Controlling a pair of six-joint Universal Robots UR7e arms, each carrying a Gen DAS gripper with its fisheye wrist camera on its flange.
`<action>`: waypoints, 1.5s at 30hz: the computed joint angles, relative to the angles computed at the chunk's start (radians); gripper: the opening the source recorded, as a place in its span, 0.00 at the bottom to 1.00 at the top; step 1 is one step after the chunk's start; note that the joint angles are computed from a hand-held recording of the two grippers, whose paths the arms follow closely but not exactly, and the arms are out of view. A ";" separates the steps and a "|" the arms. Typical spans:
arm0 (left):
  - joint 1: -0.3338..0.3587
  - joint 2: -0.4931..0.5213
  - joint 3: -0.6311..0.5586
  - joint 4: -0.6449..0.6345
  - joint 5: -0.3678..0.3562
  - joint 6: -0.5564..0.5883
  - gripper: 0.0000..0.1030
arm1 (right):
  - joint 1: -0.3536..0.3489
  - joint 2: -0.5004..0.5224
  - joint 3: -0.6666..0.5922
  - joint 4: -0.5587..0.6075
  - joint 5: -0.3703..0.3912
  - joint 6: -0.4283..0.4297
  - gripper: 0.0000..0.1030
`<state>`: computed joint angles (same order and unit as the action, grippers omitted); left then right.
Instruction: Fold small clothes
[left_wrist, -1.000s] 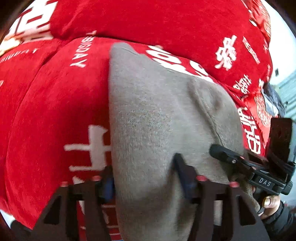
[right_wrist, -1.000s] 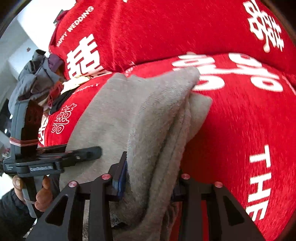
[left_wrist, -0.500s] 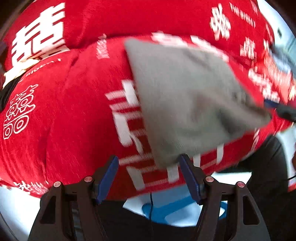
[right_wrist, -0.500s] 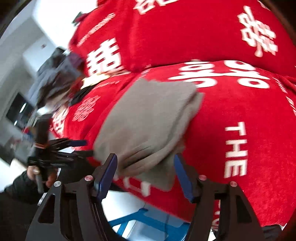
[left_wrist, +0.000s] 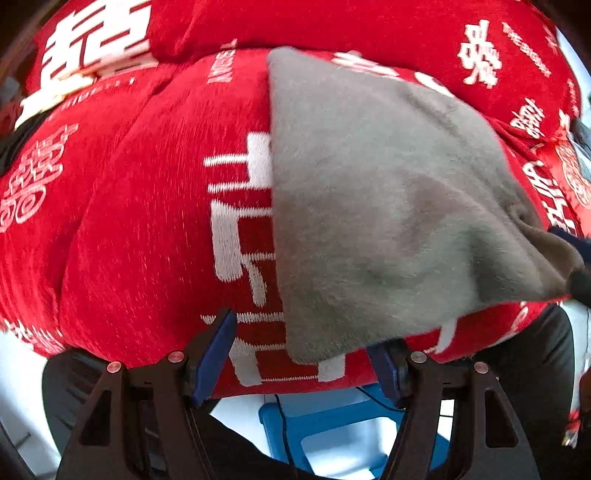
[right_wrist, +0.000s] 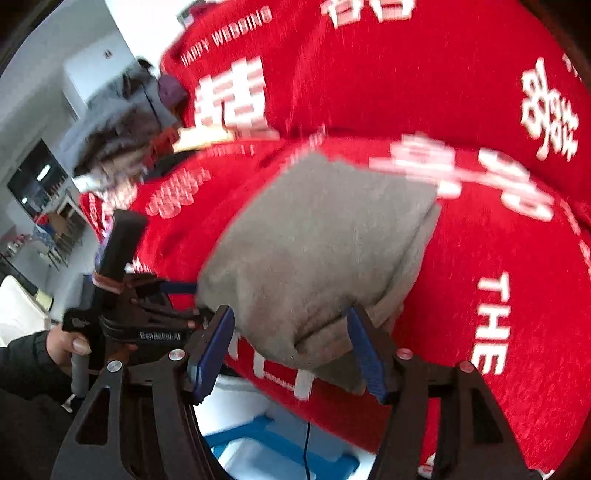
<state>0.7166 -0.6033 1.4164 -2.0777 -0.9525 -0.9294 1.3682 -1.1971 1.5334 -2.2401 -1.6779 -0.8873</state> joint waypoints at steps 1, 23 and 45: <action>0.003 0.004 -0.003 -0.001 -0.003 -0.008 0.68 | -0.002 0.019 -0.018 0.033 -0.011 0.018 0.66; -0.001 0.025 -0.074 0.183 0.001 -0.067 0.68 | -0.076 0.080 -0.143 0.240 -0.008 0.133 0.10; -0.024 0.165 -0.337 0.127 -0.039 0.167 0.68 | -0.002 0.340 -0.587 0.227 -0.011 0.164 0.57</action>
